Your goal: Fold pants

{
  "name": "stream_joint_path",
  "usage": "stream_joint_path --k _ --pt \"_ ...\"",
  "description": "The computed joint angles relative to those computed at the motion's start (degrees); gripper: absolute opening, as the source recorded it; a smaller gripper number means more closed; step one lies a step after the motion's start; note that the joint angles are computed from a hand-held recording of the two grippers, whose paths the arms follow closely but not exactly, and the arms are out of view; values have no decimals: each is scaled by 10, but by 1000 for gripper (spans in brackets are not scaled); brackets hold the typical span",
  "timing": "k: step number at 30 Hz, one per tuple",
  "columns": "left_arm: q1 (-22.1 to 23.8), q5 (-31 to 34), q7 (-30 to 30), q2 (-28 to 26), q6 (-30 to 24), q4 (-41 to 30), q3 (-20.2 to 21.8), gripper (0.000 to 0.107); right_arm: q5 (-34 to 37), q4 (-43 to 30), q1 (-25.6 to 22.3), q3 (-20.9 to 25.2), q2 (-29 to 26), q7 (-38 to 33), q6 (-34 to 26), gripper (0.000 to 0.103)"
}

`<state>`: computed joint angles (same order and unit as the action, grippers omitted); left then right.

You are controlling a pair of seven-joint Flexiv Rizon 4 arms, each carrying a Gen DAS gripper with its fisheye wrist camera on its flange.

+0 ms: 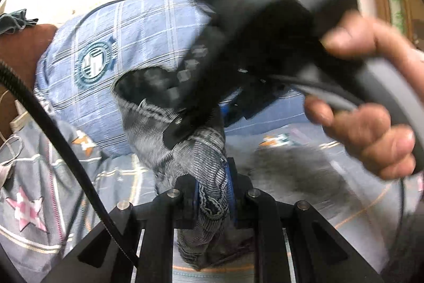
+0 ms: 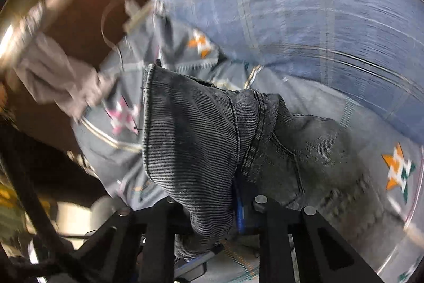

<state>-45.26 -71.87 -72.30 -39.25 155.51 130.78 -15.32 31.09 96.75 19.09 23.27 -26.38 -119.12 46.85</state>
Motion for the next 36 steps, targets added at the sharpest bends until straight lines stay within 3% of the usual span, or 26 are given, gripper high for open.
stream_joint_path --k 2,7,10,12,15,19,20,23,24,27,28,29,31,33,36 --pt "14 52 -22 18 -24 7 0 18 70 6 -48 15 13 -30 -4 22" --pt "60 174 -27 50 -178 -28 5 18 203 4 -137 -4 25 -82 -54 22" --pt "73 217 -15 35 -266 -69 8 19 246 14 -170 -31 18 -101 -73 22" --pt "87 259 -30 12 -297 -89 5 19 277 21 -194 -43 5 -118 -86 22" --pt "99 300 -69 -30 -318 -113 2 19 333 22 -232 -55 -41 -143 -113 22" --pt "102 343 -116 -50 -311 -122 15 20 283 20 -204 -66 -50 -89 -85 22" --pt "118 372 -139 -46 -302 -111 6 21 280 23 -203 -61 -43 -88 -79 22" --pt "209 506 -219 -42 -282 -84 -48 43 281 25 -218 -57 -36 -105 -88 26" --pt "239 544 -242 -41 -284 -78 -65 46 269 29 -210 -62 -36 -97 -74 32" --pt "318 644 -303 -44 -263 -54 -119 47 244 32 -201 -73 -46 -58 -45 33" --pt "329 677 -335 -42 -252 -48 -118 48 247 33 -208 -71 -47 -50 -44 35" --pt "325 673 -344 -35 -236 -39 -115 50 247 27 -206 -70 -51 -43 -31 38" --pt "275 618 -351 2 -218 -10 -61 65 247 52 -196 -67 -26 -52 45 43" --pt "234 567 -369 29 -210 17 -18 65 272 80 -199 -50 7 -88 122 49" --pt "186 496 -396 62 -219 62 30 65 358 98 -249 -19 50 -177 110 57"
